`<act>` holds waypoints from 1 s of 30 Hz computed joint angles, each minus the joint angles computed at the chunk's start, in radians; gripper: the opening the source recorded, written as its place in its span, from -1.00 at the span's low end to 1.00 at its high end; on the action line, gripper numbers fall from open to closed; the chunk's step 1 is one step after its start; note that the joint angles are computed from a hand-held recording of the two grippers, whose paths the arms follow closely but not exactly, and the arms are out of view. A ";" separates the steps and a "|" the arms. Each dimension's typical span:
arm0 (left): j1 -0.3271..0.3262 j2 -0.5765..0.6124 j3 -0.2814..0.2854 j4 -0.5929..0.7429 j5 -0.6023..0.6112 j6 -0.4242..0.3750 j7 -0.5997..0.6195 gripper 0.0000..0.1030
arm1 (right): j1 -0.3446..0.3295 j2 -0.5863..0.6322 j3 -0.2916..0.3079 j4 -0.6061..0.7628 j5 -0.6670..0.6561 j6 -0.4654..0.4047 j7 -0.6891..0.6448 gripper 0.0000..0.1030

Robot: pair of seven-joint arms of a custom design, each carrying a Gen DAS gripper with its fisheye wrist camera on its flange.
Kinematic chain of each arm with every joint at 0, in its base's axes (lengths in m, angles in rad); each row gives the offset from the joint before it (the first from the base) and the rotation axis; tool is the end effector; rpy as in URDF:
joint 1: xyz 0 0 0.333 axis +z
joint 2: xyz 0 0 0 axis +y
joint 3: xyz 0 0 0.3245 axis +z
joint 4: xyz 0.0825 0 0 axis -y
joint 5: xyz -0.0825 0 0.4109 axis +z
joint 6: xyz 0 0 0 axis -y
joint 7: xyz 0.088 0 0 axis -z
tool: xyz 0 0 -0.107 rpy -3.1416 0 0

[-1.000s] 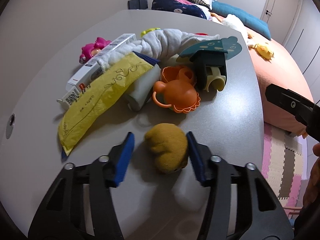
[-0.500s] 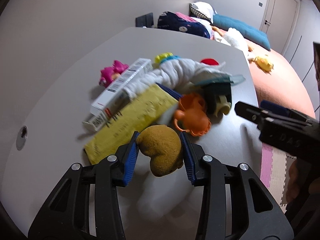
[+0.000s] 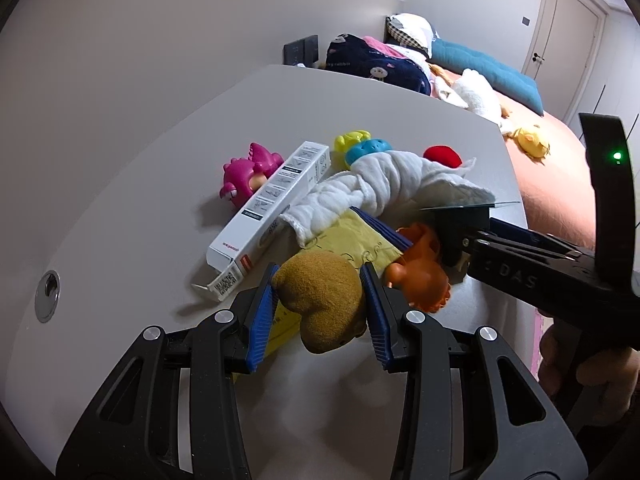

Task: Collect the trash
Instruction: 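Grasp the brown plush with the left tool while the right tool grasps the light blue lid, then carry the plush and lid over the trash bin and open both tools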

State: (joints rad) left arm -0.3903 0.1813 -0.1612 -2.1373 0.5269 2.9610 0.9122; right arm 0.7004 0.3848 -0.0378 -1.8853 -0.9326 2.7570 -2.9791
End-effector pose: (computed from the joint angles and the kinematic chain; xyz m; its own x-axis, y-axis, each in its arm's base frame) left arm 0.5165 -0.3540 0.3811 -0.3743 -0.9263 0.0441 -0.7376 0.2685 -0.6196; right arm 0.5167 0.4478 0.3349 -0.1681 -0.9483 -0.2693 -0.7517 0.3001 -0.5873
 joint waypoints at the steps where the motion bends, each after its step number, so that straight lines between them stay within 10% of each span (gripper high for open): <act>1: 0.004 0.003 -0.003 0.003 -0.007 -0.001 0.009 -0.21 | 0.000 0.005 -0.001 0.004 0.000 0.003 0.004 0.24; 6: 0.007 0.008 -0.003 0.007 -0.027 0.001 0.029 -0.21 | -0.009 0.022 -0.005 0.011 0.023 0.039 -0.002 -0.15; 30: -0.028 -0.057 -0.010 -0.030 0.160 0.015 -0.172 -0.21 | -0.050 -0.188 0.077 -0.177 -0.217 0.003 0.206 -0.31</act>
